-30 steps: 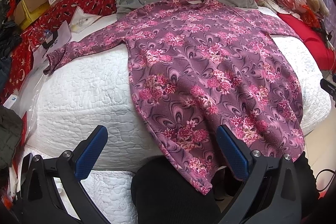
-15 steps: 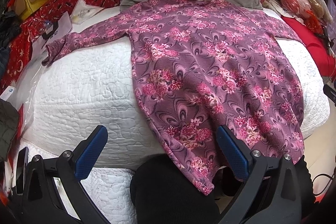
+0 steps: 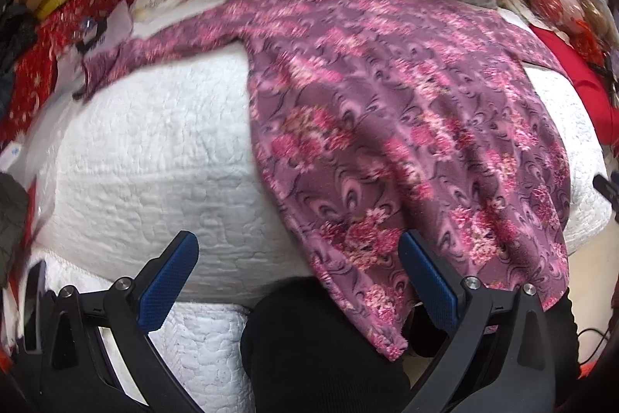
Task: Fold small clothes
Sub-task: 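Grasp the shirt hem with the right gripper and lift it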
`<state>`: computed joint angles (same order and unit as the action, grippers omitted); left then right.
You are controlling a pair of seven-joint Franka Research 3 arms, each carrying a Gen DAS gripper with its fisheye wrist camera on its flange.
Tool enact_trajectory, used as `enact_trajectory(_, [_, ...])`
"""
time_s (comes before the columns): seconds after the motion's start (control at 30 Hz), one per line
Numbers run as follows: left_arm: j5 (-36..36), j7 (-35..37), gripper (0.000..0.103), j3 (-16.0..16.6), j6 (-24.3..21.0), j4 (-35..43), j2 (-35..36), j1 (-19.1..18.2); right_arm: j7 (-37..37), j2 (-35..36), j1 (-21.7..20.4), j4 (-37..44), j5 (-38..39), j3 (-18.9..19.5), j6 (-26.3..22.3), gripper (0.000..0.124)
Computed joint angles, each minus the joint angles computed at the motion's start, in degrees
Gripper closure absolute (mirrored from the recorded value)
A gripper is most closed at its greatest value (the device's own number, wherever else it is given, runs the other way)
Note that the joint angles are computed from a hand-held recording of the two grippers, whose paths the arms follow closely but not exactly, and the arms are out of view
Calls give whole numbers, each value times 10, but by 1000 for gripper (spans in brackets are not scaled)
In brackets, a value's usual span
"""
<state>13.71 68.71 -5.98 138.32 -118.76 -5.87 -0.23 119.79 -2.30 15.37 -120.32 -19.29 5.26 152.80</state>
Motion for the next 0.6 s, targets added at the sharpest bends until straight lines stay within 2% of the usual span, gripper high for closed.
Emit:
enact_trajectory(0.17, [-20, 18, 0, 0, -62, 27, 33, 0, -53, 12, 2, -7, 60, -5, -15, 36])
enact_trajectory(0.3, [-42, 48, 0, -5, -94, 47, 62, -5, -84, 31, 7, -4, 92, -7, -40, 44])
enact_trajectory(0.33, [-49, 55, 7, -6, -98, 50, 67, -6, -89, 36, 8, -2, 98, -8, -46, 48])
enact_trajectory(0.37, [-68, 71, 24, -8, -106, 57, 76, -7, -98, 43, 10, 0, 107, -8, -52, 51])
enact_trajectory(0.4, [-85, 85, 36, -9, -115, 65, 83, -7, -112, 49, 11, 2, 125, -8, -59, 58])
enact_trajectory(0.43, [-102, 99, 68, -10, -129, 75, 92, -7, -130, 55, 12, 5, 149, -8, -65, 69])
enact_trajectory(0.47, [-125, 113, 95, -11, -149, 88, 104, -6, -155, 60, 12, 7, 181, -8, -70, 76])
enact_trajectory(0.5, [-140, 116, 100, -12, -157, 92, 109, -4, -181, 65, 11, 8, 216, -6, -73, 92])
enact_trajectory(0.53, [-145, 115, 100, -12, -154, 90, 108, -3, -198, 67, 11, 6, 241, -6, -70, 109])
enact_trajectory(0.6, [-166, 122, 100, -9, -148, 79, 91, 3, -236, 64, 9, -3, 295, -5, -56, 118])
